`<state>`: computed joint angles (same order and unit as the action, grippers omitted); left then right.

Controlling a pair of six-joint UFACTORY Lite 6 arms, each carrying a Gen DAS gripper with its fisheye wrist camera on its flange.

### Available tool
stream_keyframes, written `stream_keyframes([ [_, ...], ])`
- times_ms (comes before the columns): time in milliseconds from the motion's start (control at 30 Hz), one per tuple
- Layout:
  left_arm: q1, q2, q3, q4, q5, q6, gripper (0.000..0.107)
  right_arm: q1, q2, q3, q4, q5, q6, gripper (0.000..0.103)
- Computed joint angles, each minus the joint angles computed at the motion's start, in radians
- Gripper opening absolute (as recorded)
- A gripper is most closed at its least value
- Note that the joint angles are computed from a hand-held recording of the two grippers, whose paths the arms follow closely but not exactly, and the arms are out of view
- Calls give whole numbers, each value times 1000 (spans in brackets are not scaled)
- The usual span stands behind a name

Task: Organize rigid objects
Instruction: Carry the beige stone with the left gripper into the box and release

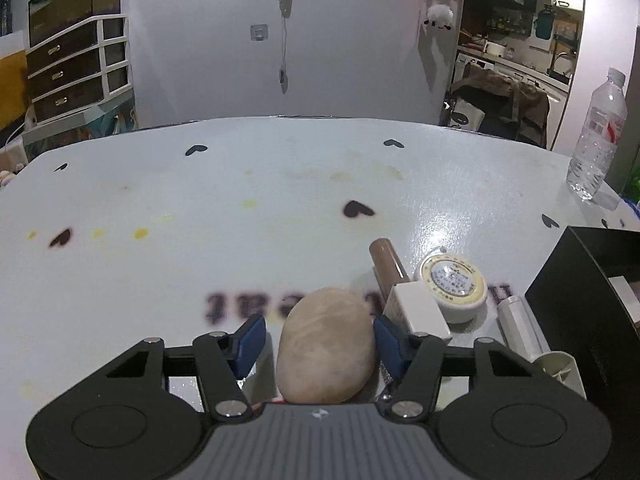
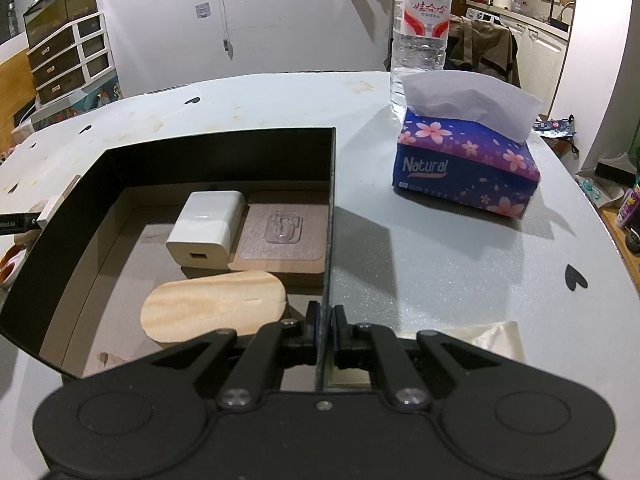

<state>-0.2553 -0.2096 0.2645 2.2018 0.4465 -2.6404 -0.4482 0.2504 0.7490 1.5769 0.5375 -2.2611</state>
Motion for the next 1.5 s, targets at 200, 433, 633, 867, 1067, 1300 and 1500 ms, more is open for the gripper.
stream_keyframes([
  [200,-10,-3,-10,36,7,-49,50,-2,1,1,-3,3,2,7],
  [433,-130,-110,-24,-336,116,206,50,-5,4,4,-8,6,5,7],
  [633,-267,-312,-21,-576,173,462,50,-8,6,6,-12,9,7,7],
  [867,-428,-305,96,-641,139,497,50,-10,6,4,-4,12,4,7],
  [1067,-409,-121,267,-505,-114,310,50,-11,6,4,-7,15,7,7],
  [1300,-440,181,480,-552,-128,308,50,-11,6,4,-6,15,7,7],
  [1500,-414,328,573,-593,-139,297,50,-17,9,6,-12,26,11,8],
])
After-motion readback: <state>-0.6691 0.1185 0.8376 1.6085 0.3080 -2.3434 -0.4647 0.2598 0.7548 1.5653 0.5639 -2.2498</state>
